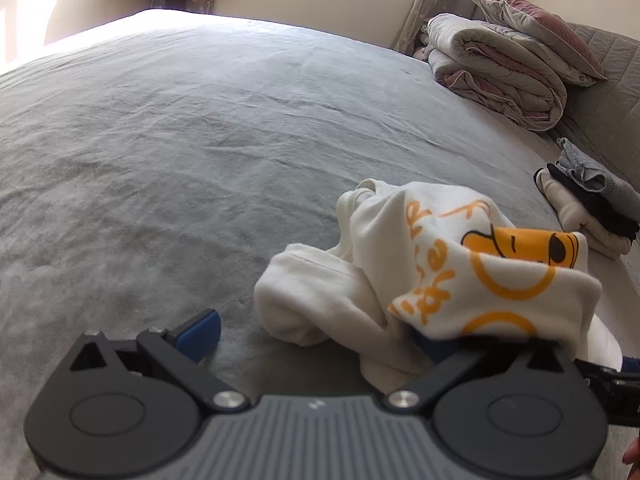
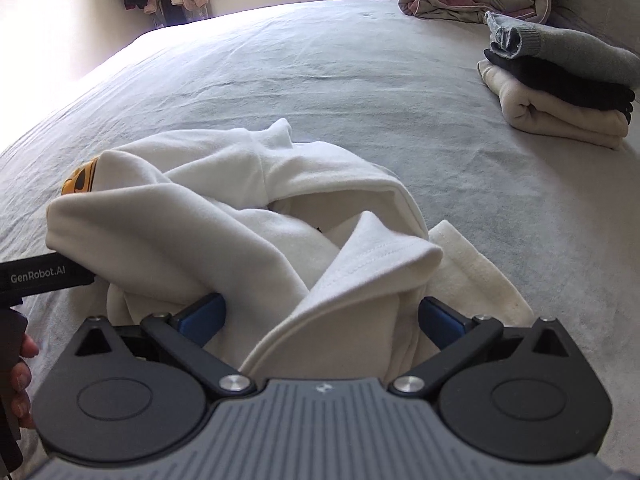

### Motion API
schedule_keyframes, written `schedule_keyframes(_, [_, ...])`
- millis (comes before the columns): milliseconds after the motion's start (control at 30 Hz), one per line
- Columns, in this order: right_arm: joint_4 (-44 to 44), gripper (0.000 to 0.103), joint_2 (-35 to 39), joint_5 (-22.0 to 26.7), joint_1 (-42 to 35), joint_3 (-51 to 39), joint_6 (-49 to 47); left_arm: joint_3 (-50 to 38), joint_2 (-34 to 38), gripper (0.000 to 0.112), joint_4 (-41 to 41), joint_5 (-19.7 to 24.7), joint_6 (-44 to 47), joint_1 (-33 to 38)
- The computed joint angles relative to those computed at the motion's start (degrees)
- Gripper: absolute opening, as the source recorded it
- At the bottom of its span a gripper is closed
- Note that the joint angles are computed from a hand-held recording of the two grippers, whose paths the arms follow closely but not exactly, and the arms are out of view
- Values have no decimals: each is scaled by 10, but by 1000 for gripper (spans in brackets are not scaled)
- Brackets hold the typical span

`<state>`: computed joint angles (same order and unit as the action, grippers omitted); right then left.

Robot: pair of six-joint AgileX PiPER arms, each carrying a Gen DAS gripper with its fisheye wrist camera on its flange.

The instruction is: Fold clothes

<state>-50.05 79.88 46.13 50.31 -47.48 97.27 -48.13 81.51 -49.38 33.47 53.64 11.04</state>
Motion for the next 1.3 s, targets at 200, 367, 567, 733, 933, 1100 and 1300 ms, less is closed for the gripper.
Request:
schedule_keyframes(200, [-47, 76, -64, 5, 10, 25, 78, -9, -18, 96, -35, 42, 23, 29])
schedule_keyframes(367, [-42, 48, -86, -25, 1, 34, 78, -8, -18, 71, -129, 117, 92, 66])
schedule_keyframes(567, [-24, 10, -104, -33, -2, 45, 60, -9, -5, 23, -196, 202, 121, 91])
schedule_keyframes(733, [-16, 9, -149, -43, 8, 63, 58, -14, -27, 29, -193, 199, 111, 95])
schedule_keyframes(933, [40, 9, -187, -92, 23, 75, 28, -22, -40, 52, -216, 250, 105, 132])
schedule_keyframes(1100, [90, 9, -207, -116, 34, 91, -2, -12, -53, 64, -221, 234, 87, 113])
schedule_keyframes(1300, [153, 9, -235, -170, 48, 121, -22, 6, -77, 66, -236, 228, 87, 103])
